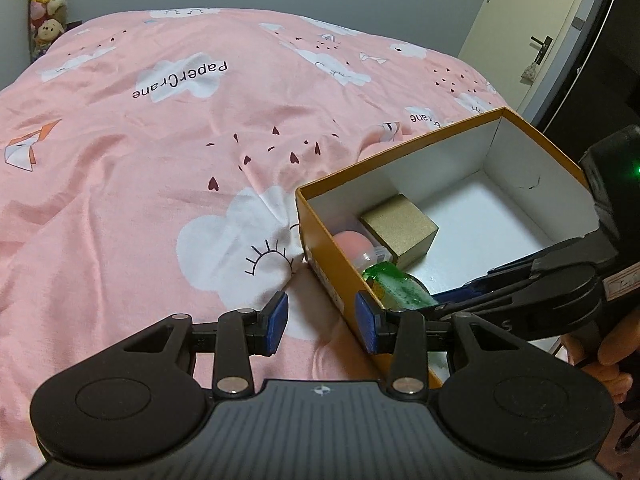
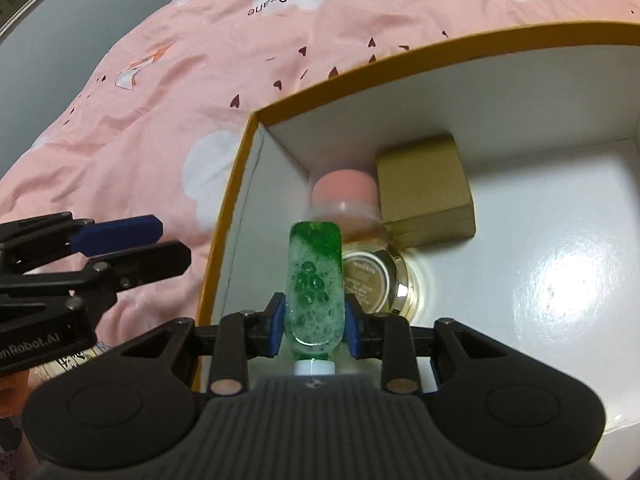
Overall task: Organize rigid objects
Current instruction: 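Lower the gold jar and green bottle into the orange box and release both, then move both tools back toward the yellow toy and white packet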
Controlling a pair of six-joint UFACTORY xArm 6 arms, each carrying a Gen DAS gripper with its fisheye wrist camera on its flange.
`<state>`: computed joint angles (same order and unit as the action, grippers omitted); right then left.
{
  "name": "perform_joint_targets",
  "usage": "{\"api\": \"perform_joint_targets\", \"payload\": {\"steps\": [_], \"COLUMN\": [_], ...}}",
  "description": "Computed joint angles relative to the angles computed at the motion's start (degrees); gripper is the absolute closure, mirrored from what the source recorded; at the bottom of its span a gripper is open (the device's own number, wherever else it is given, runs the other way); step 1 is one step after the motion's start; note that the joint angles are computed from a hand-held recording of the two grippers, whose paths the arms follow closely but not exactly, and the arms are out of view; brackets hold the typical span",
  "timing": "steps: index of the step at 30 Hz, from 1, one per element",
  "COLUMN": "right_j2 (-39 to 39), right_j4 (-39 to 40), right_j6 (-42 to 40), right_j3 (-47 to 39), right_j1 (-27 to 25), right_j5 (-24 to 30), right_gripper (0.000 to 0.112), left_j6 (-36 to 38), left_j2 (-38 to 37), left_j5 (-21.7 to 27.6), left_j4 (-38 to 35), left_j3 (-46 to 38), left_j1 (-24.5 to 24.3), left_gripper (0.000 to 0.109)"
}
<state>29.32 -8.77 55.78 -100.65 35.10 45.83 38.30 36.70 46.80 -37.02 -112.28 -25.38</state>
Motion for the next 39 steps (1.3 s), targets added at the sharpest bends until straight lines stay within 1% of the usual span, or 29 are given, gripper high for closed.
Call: {"api": "perform_joint_targets", "payload": {"steps": [4, 6, 12, 14, 16, 19, 21, 23, 31, 35, 39], "right_j2": [-1.72, -3.26, -8.47, -8.89, -8.96, -8.47, -7.13, -5.55, -4.08, -3.3, -3.29], "right_j4": [-1.92, -4.14, -11.64, -13.28, -13.76, -12.17, -12.49, -11.93, -8.3, -8.41, -10.22], "right_j6": [1.76, 3.37, 9.94, 11.49, 12.09, 12.83, 12.68, 10.83, 5.14, 3.62, 3.51], "right_j3": [1.9, 3.13, 7.73, 8.16, 8.59, 9.13, 7.57, 5.24, 2.93, 1.51, 0.86], "right_j1": [-0.35, -0.54, -1.02, -1.16, -1.31, -1.97, -1.98, -1.76, -1.67, -1.41, -0.76], "right_j5": [-1.18, -0.85, 2.52, 4.24, 5.4, 4.05, 4.48, 6.03, 8.62, 10.19, 11.57], "right_gripper": [0.083, 0.083, 0.083, 0.083, 0.083, 0.083, 0.083, 0.083, 0.082, 0.082, 0.08], "left_j6": [0.02, 0.36, -0.17, -0.23, -0.05, -0.46, -0.57, -0.63, -1.44, -1.09, -0.27], "left_j2": [0.14, 0.12, 0.09, -0.13, -0.38, -0.53, -0.83, -1.24, -2.69, -4.67, -6.94], "left_j5": [0.65, 1.23, 1.75, 1.77, 2.03, 2.38, 2.2, 1.88, 1.31, 0.2, -1.29], "left_j4": [-0.24, -0.97, -2.09, -2.16, -2.27, -2.09, -1.74, -1.35, -0.33, -0.6, -1.08], "left_j3": [-0.19, -0.21, 0.26, 0.68, 1.08, 1.39, 1.99, 2.8, 5.02, 7.8, 11.02], "left_j1": [0.01, 0.08, 0.08, 0.06, 0.08, 0.06, -0.01, -0.1, -0.19, -0.33, -0.46], "left_gripper": [0.063, 0.063, 0.063, 0.063, 0.063, 0.063, 0.063, 0.063, 0.063, 0.063, 0.062]}}
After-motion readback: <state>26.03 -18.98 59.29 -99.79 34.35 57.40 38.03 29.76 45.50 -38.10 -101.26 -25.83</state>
